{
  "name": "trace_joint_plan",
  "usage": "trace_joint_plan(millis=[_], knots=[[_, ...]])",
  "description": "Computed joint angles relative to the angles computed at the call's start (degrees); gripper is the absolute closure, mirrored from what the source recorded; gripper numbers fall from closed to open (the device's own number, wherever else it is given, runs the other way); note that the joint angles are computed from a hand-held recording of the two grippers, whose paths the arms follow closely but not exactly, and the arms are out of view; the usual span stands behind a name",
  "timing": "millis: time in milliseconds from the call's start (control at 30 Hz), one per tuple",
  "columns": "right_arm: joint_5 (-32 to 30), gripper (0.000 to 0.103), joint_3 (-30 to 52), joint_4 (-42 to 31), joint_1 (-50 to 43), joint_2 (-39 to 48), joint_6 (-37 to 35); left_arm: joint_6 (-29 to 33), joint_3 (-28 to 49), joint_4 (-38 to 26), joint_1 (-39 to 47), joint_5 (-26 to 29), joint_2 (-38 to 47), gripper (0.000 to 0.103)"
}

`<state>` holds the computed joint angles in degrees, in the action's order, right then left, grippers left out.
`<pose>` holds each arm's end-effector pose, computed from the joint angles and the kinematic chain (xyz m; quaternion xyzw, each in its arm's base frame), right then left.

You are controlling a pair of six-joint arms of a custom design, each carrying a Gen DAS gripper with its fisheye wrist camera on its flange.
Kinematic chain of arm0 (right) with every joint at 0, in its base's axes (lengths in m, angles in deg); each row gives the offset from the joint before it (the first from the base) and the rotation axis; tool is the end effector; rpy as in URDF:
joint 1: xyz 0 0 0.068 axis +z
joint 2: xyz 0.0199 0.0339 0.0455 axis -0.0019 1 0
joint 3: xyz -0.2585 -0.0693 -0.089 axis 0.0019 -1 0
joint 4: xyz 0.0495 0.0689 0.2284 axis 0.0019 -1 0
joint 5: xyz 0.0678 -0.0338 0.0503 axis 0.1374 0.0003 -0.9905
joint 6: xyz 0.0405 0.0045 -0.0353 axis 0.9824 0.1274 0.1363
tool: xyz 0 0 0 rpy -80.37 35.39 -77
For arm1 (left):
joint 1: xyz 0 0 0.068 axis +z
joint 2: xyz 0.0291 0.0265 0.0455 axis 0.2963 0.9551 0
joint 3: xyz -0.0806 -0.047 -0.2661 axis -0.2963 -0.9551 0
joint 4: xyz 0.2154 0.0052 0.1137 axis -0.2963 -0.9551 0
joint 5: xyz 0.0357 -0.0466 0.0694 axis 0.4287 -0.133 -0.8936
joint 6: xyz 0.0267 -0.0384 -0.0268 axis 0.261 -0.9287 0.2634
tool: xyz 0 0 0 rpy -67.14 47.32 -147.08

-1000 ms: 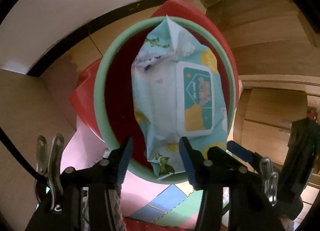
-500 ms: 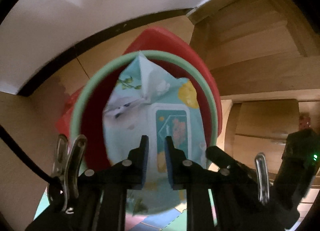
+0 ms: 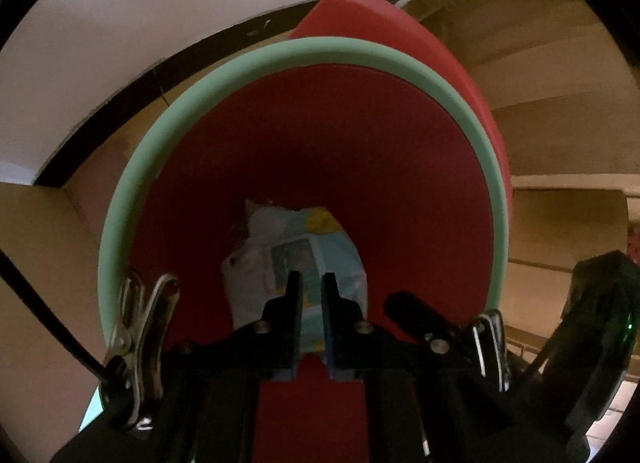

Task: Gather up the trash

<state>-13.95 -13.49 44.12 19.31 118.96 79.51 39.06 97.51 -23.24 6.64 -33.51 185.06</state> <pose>0.2034 0.0852 0.0864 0.0434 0.9787 0.2004 0.0045 0.2332 -0.0562 0.0671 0.1007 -0.9775 0.1851 0.0039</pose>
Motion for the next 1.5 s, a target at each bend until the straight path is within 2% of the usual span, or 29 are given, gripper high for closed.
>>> trace_joint_plan(millis=[200, 233, 333, 467, 533, 633, 700, 767, 833, 900, 933, 1033, 1233, 1500], knots=[[0.07, 0.102, 0.30, -2.74, 0.06, -1.40, -0.55, -2.21, 0.79, -1.99, -1.36, -0.28, -1.73, 0.092], [0.13, 0.102, 0.38, -3.44, 0.02, -1.93, -0.65, -3.31, 1.52, -2.36, -2.28, -0.54, -1.90, 0.088], [-0.32, 0.102, -0.73, -4.89, -1.21, -4.22, -1.83, -3.89, 0.98, -2.94, -3.30, -1.08, -4.79, 0.060], [-0.37, 0.101, -1.36, -7.74, -3.23, -7.27, -4.28, -4.69, 0.32, -4.59, -4.13, -3.02, -8.82, 0.047], [-0.87, 0.100, -1.63, -9.03, -4.28, -8.76, -5.00, -5.69, 0.02, -5.39, -4.34, -2.77, -10.80, 0.046], [-1.64, 0.086, -2.14, -12.63, -7.30, -14.04, -6.82, -7.78, -0.45, -7.51, -5.13, -2.60, -15.15, 0.043], [-1.07, 0.068, -2.46, -16.43, -9.12, -19.47, -7.90, -8.99, -0.28, -9.22, -6.03, -1.74, -18.34, 0.043], [0.00, 0.037, -1.43, -22.42, -9.85, -26.62, -7.69, -8.76, 1.85, -14.34, -7.99, -2.14, -22.61, 0.043], [0.19, 0.029, 0.39, -28.13, -11.48, -32.52, -8.38, -8.40, 3.95, -18.26, -9.95, -3.15, -25.35, 0.042], [-0.18, 0.029, 2.66, -34.52, -13.58, -38.22, -9.38, -8.75, 6.82, -23.33, -12.25, -3.55, -28.94, 0.040], [0.25, 0.029, 5.02, -36.22, -12.35, -38.74, -7.66, -9.16, 8.42, -26.05, -12.96, -4.01, -30.51, 0.039], [-0.60, 0.028, 10.00, -43.66, -15.24, -42.19, -9.17, -9.99, 12.00, -31.79, -14.56, -3.95, -34.54, 0.035], [-2.56, 0.028, 21.09, -58.37, -20.93, -49.27, -12.33, -10.98, 23.04, -44.94, -18.97, -4.74, -40.58, 0.034], [-1.27, 0.028, 39.52, -73.85, -20.04, -50.76, -12.37, -14.35, 38.05, -58.30, -22.48, -5.81, -45.24, 0.034]])
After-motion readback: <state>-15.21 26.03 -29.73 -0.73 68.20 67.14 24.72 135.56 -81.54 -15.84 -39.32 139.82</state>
